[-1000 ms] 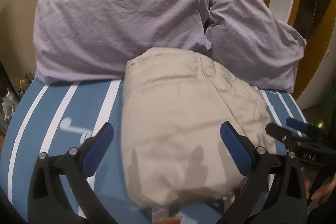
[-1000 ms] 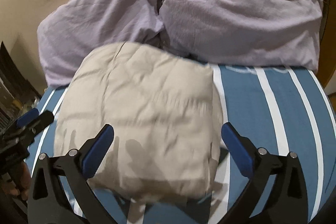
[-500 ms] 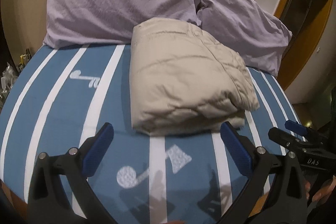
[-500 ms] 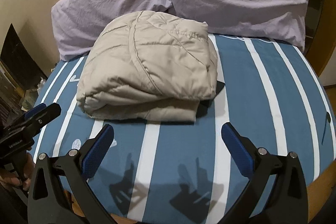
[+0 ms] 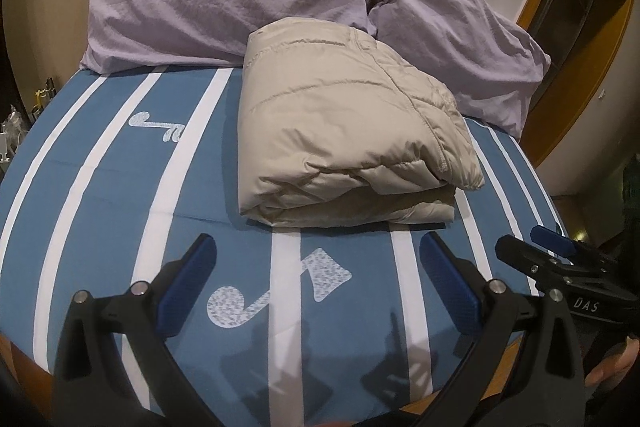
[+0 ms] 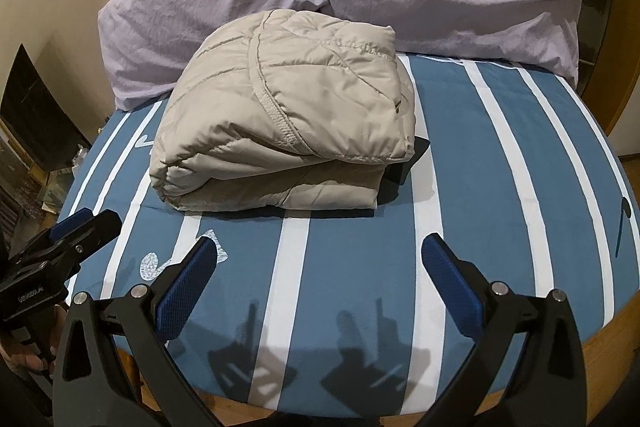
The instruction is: Fold large clothes
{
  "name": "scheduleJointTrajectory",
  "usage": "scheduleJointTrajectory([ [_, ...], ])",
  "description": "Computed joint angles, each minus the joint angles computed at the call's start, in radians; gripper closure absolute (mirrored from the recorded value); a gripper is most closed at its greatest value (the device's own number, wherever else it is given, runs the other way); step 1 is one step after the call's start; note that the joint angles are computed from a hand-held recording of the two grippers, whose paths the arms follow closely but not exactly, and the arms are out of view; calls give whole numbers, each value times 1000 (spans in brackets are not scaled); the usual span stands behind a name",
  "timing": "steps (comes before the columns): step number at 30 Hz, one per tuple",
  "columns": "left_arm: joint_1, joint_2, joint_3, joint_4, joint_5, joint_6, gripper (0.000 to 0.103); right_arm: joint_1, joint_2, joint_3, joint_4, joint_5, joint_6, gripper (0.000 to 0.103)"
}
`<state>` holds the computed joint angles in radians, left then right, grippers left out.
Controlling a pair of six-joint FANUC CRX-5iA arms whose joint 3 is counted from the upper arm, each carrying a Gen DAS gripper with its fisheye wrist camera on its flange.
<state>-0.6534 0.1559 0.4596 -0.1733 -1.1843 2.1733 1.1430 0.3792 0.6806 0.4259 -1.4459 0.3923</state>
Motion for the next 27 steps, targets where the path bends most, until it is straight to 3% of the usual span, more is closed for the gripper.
scheduleJointTrajectory([
  [27,-7,-2,-2,-4,2,9,2,0,0,-6,0,5,-2,1],
])
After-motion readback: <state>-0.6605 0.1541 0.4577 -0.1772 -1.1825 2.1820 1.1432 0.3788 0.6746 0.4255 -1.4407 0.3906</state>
